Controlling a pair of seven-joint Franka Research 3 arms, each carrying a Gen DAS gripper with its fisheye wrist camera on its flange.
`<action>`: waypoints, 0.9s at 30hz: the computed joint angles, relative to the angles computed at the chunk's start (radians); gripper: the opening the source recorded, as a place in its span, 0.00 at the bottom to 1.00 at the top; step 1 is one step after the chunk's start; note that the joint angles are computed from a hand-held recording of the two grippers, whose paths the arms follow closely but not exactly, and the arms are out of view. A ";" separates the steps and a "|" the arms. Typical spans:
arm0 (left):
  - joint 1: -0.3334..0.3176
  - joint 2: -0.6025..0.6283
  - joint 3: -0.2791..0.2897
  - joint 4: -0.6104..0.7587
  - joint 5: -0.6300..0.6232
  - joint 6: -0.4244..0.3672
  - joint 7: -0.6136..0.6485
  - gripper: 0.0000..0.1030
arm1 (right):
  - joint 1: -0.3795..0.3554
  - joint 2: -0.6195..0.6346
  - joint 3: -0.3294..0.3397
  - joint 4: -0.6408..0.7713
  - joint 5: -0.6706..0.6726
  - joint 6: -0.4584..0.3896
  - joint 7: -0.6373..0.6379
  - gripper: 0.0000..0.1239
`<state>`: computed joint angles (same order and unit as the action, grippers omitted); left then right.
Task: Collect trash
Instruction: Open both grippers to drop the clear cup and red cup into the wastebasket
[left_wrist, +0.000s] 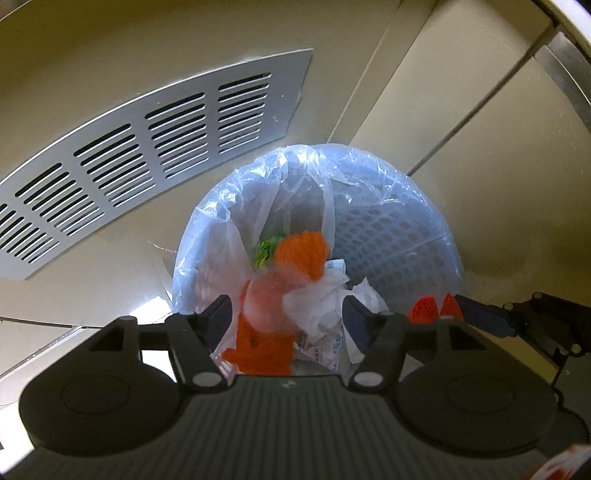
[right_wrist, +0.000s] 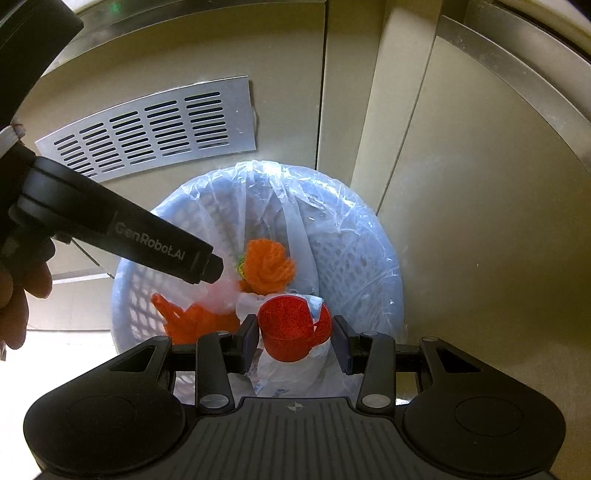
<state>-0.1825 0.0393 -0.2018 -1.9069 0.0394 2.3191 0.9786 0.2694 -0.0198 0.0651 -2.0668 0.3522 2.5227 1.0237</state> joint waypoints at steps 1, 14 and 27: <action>0.000 -0.002 0.000 -0.001 0.001 0.000 -0.001 0.61 | 0.000 0.000 0.000 0.000 -0.001 -0.001 0.001 0.35; -0.002 -0.093 0.004 -0.067 0.049 -0.025 -0.055 0.61 | 0.006 0.005 0.003 0.014 0.011 -0.005 0.005 0.35; 0.007 -0.157 0.013 -0.130 0.079 -0.029 -0.110 0.61 | 0.013 0.050 0.007 0.061 0.034 -0.010 0.034 0.47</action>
